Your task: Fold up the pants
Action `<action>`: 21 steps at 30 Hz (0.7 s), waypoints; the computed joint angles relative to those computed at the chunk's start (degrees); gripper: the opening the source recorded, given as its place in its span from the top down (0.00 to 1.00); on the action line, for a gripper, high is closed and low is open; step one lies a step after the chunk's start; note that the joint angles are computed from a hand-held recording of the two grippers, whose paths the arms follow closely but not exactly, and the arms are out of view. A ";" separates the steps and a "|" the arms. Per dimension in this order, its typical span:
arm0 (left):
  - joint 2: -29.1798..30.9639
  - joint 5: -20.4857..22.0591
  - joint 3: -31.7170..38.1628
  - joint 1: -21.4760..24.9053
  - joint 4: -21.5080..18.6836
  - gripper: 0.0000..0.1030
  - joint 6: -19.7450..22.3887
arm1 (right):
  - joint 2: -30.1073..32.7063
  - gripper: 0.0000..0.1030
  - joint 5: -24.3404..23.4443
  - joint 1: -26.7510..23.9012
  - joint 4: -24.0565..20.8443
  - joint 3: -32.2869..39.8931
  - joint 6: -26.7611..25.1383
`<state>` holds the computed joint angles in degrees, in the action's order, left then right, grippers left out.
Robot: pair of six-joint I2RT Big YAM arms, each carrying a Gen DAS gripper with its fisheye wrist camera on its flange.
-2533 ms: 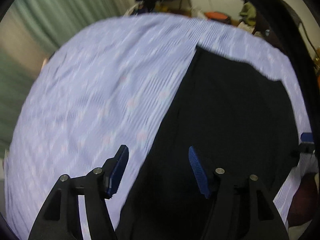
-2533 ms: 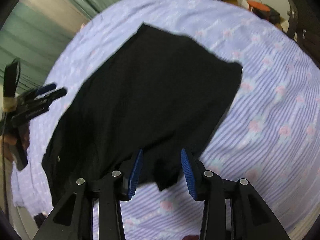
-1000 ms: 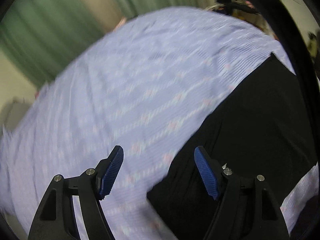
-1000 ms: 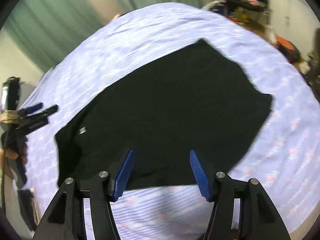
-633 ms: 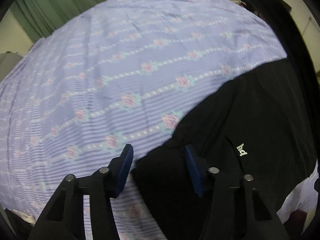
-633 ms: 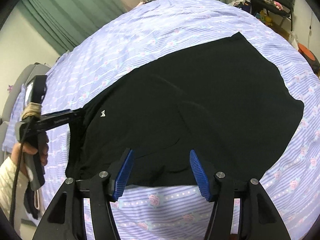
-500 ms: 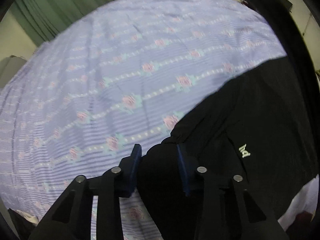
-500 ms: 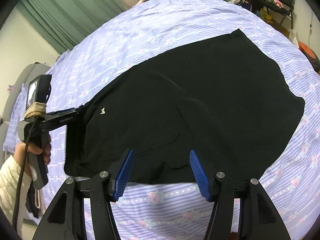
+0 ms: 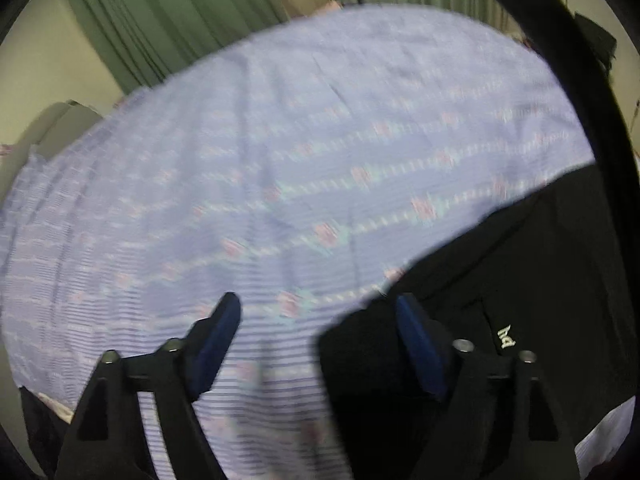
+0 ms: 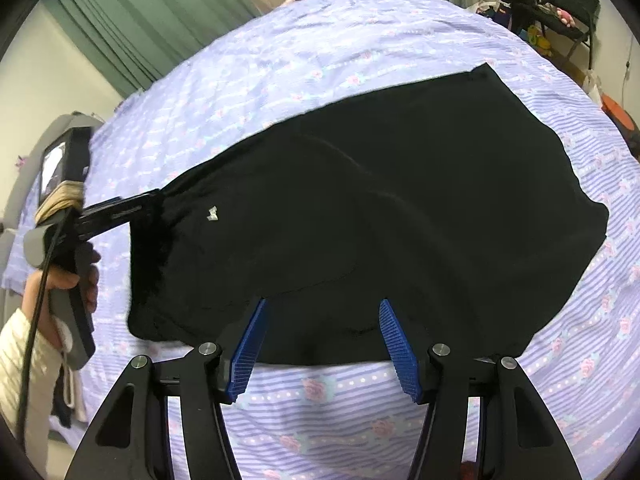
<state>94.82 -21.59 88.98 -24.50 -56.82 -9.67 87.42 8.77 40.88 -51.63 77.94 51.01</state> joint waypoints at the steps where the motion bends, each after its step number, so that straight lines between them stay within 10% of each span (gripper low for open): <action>1: -1.60 -3.14 -0.74 -0.31 0.67 0.16 -0.58 | -0.49 0.43 0.63 0.05 0.50 -0.10 -0.17; 7: -12.44 -7.48 -6.56 -0.74 -0.64 0.08 -6.44 | -2.48 0.31 4.71 0.23 2.32 0.16 -7.51; 13: -20.99 -2.68 -14.94 -5.93 -4.14 0.08 -15.09 | -6.18 0.23 3.33 -1.36 6.78 -2.29 -17.23; 21: -28.30 11.09 -28.77 -9.83 6.20 0.12 -42.15 | -8.15 0.23 -0.28 -3.37 3.96 -3.70 -19.67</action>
<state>66.52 -10.51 60.21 -34.32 -50.62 -51.82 79.27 8.49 37.51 -47.67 74.24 31.34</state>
